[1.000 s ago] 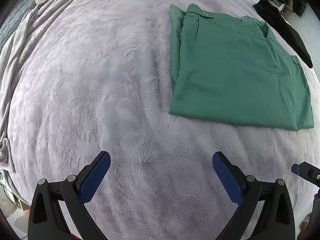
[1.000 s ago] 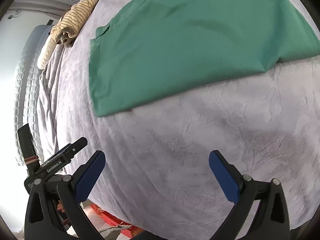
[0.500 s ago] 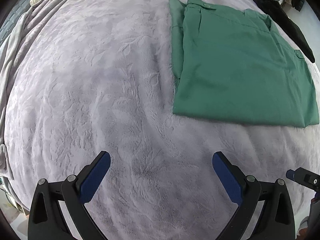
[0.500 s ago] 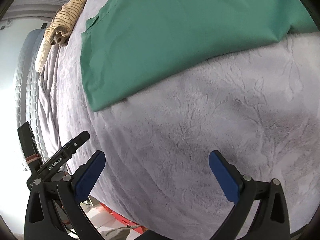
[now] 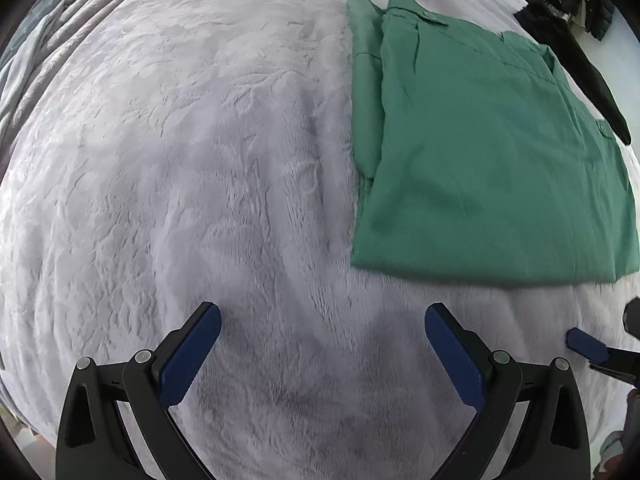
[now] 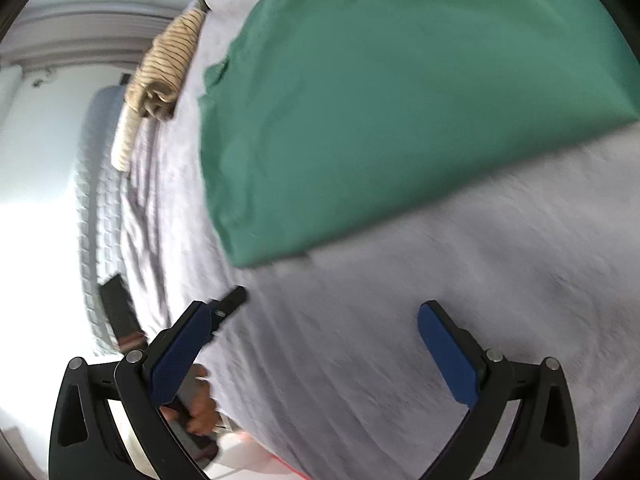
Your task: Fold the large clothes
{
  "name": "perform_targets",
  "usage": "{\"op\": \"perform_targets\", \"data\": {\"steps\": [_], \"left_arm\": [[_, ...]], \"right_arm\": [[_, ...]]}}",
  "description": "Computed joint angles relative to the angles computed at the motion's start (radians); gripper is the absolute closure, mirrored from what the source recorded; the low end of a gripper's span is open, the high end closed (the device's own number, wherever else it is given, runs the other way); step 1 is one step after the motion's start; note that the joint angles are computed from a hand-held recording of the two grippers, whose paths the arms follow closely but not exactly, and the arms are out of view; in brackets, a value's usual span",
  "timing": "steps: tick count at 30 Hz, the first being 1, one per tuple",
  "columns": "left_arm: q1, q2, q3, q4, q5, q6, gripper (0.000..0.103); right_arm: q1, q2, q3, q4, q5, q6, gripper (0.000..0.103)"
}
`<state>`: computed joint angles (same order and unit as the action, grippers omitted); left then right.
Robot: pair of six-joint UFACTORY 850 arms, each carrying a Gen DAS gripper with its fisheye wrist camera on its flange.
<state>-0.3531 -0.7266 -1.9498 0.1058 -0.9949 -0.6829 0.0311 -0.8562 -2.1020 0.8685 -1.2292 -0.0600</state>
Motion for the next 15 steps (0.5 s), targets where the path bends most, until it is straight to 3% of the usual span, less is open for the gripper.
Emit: {"op": "perform_targets", "data": {"steps": [7, 15], "left_arm": [[0.031, -0.050, -0.079, -0.016, -0.005, 0.060, 0.001], [0.046, -0.184, -0.291, -0.015, -0.091, 0.094, 0.001]], "right_arm": [[0.011, -0.078, -0.054, 0.124, 0.025, 0.014, 0.000], [0.019, -0.134, -0.091, 0.272, 0.076, 0.005, 0.000]]}}
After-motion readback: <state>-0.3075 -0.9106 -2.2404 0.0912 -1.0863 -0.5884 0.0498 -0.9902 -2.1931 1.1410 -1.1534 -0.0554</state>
